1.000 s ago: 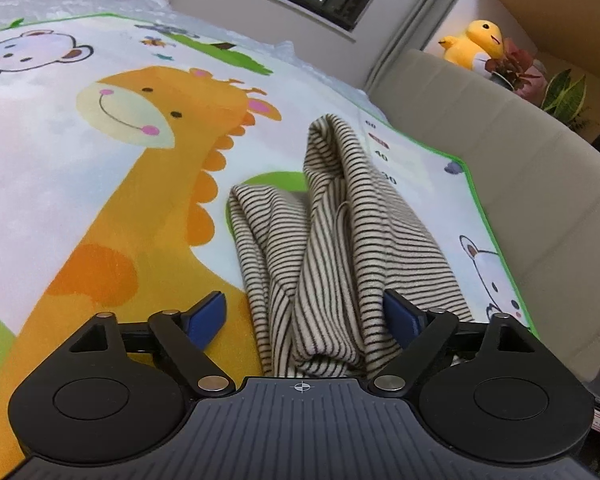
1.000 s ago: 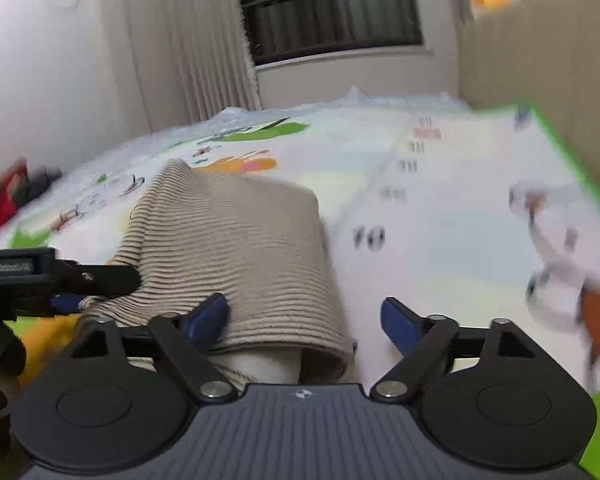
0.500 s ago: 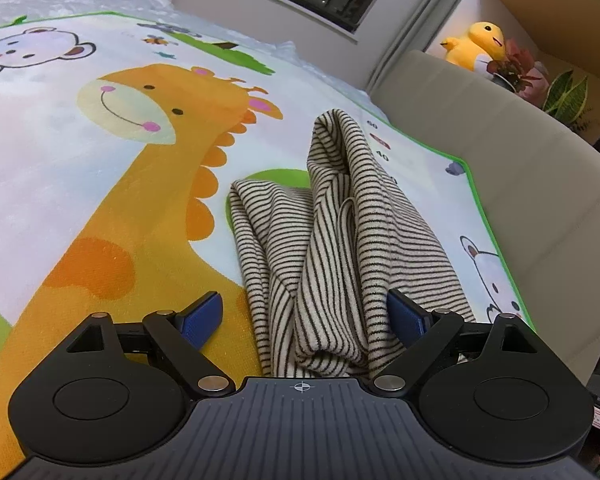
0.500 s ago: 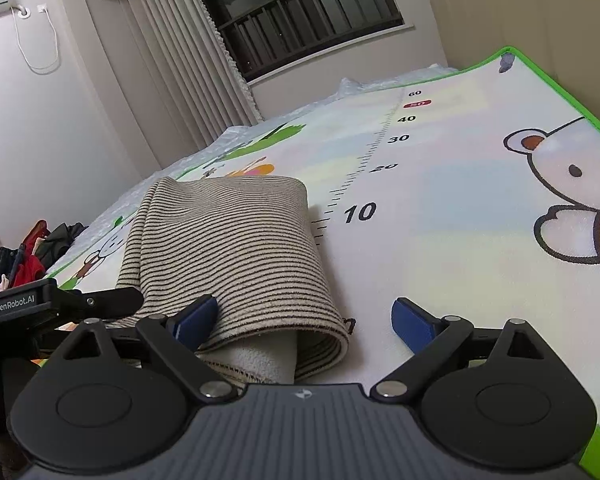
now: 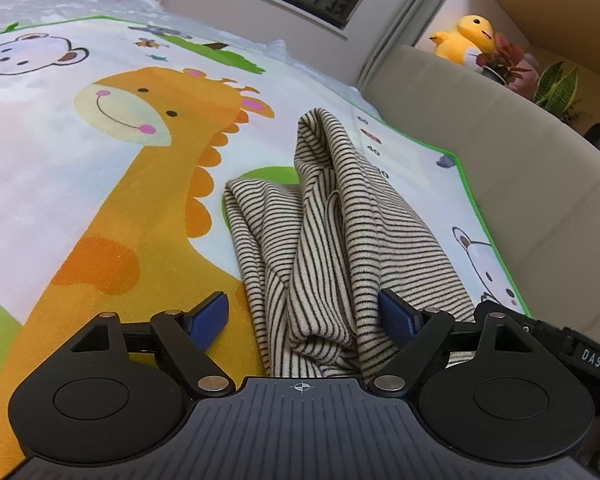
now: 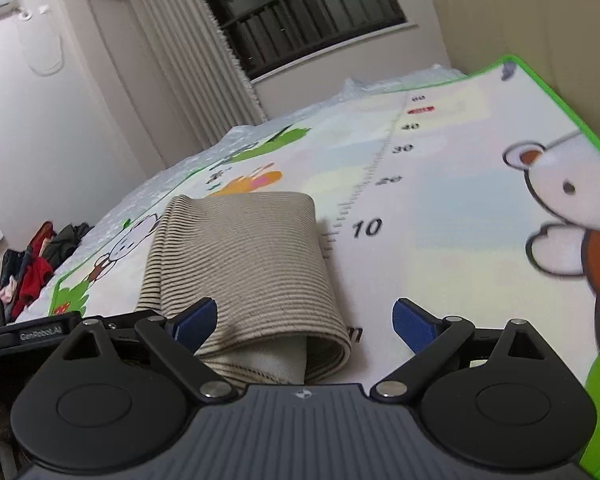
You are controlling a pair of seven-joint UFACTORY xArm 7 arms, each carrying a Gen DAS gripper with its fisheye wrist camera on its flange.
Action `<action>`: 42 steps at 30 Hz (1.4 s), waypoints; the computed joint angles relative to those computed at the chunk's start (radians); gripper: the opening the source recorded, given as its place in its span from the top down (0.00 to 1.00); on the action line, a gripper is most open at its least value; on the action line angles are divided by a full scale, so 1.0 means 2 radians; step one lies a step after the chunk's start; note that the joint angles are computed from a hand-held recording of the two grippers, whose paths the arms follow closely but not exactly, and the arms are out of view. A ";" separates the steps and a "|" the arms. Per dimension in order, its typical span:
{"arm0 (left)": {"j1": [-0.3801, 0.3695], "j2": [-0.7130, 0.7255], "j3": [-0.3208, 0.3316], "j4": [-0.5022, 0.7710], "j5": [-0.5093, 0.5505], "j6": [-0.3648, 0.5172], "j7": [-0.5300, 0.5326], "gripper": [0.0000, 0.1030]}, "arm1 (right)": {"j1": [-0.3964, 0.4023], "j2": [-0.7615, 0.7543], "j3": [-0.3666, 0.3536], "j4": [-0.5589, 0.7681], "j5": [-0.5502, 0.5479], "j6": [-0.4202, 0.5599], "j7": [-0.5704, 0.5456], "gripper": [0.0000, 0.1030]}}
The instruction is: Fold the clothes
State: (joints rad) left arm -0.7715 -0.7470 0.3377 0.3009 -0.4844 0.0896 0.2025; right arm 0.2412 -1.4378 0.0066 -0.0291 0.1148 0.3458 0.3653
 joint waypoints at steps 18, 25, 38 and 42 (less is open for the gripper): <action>-0.015 0.011 0.057 0.020 0.027 -0.025 0.072 0.39 | 0.120 0.270 -0.024 0.068 0.014 -0.176 -0.005 0.21; -0.014 0.059 0.090 0.059 0.014 -0.034 0.079 0.35 | 0.143 0.439 -0.040 0.183 -0.015 -0.219 -0.049 0.22; -0.072 0.030 0.128 0.077 0.010 -0.088 0.075 0.35 | 0.132 0.420 -0.037 0.144 -0.049 -0.260 -0.040 0.15; -0.115 0.057 0.162 0.106 0.035 -0.072 0.070 0.42 | 0.116 0.361 -0.025 0.127 -0.059 -0.240 -0.061 0.29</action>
State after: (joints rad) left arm -1.0012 -0.6338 0.6620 0.5120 -0.4148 -0.0545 0.3430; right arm 0.4725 -0.7160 -0.0438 0.2255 -0.0035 -0.1343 0.2430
